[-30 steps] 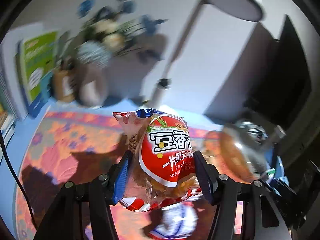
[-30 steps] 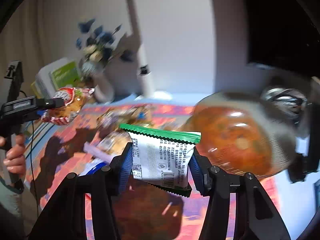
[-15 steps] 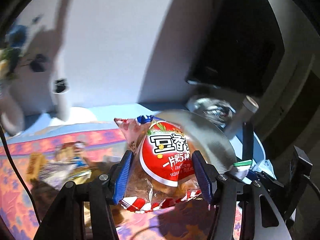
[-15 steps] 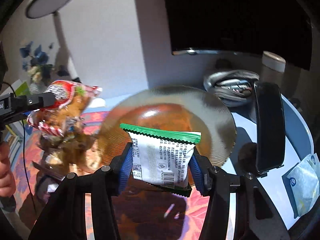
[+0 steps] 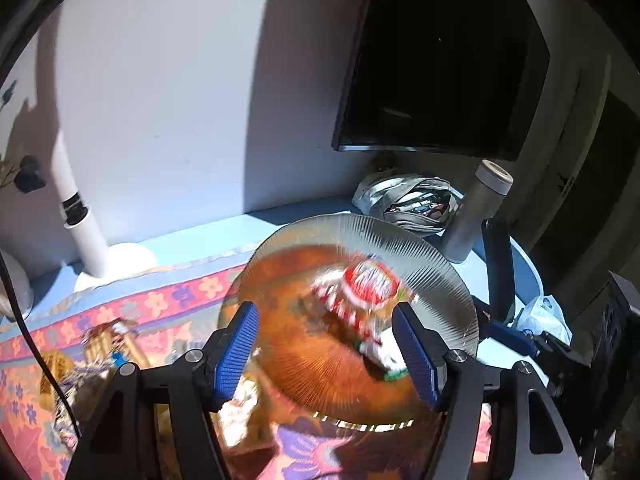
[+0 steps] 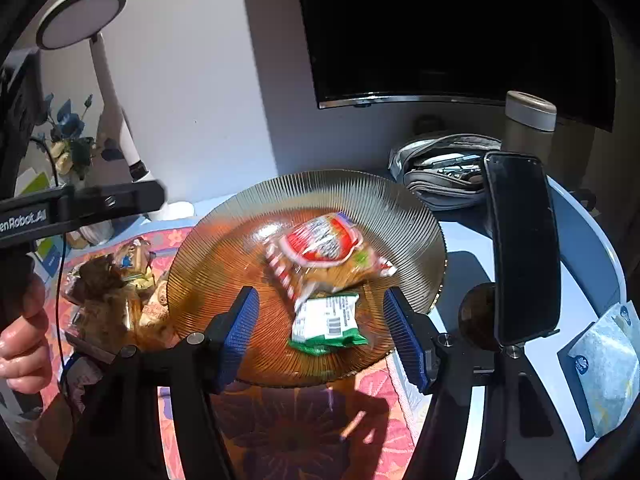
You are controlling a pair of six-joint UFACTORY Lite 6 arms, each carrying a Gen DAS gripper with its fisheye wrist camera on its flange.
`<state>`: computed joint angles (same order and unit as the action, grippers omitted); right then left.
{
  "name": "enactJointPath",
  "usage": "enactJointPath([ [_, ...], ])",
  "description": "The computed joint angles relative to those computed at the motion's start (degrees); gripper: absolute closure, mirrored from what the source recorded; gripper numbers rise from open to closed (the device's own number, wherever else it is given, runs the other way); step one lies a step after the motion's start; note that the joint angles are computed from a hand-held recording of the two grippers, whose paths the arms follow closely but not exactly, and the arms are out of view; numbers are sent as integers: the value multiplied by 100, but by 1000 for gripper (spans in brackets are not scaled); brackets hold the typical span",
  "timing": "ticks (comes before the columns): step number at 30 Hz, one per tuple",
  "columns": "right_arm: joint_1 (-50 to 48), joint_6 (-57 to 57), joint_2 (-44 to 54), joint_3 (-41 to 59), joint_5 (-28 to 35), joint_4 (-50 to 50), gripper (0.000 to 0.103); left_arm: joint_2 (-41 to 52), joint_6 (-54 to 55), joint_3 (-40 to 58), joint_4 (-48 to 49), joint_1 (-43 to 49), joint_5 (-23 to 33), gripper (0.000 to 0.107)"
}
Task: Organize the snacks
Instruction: 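Carry both snacks to the amber glass bowl and open both tools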
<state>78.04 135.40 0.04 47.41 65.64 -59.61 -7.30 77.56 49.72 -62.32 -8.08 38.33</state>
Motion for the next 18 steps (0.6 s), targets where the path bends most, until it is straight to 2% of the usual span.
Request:
enactJointPath([
  [4,146,54,12,116,40,15,39,-279,208,-92,160,952,649,40],
  [7,221,-97,241,470,111,21,39,-452,395,-1,230,1971,1416,40],
  [11,383,-456,714,1230,273,-44,39,-578,757,397,293,3687,2723,40],
  [15,487,-885,1247,2093,325,-154,39,-285,1221,1278,295,5481,4080,39],
  [17,494,-1099,1533,2543,257,-216,39,-13,1409,1776,248,6212,4598,31],
  [18,482,-1205,1671,2756,209,-241,39,176,1518,2063,202,6614,4877,24],
])
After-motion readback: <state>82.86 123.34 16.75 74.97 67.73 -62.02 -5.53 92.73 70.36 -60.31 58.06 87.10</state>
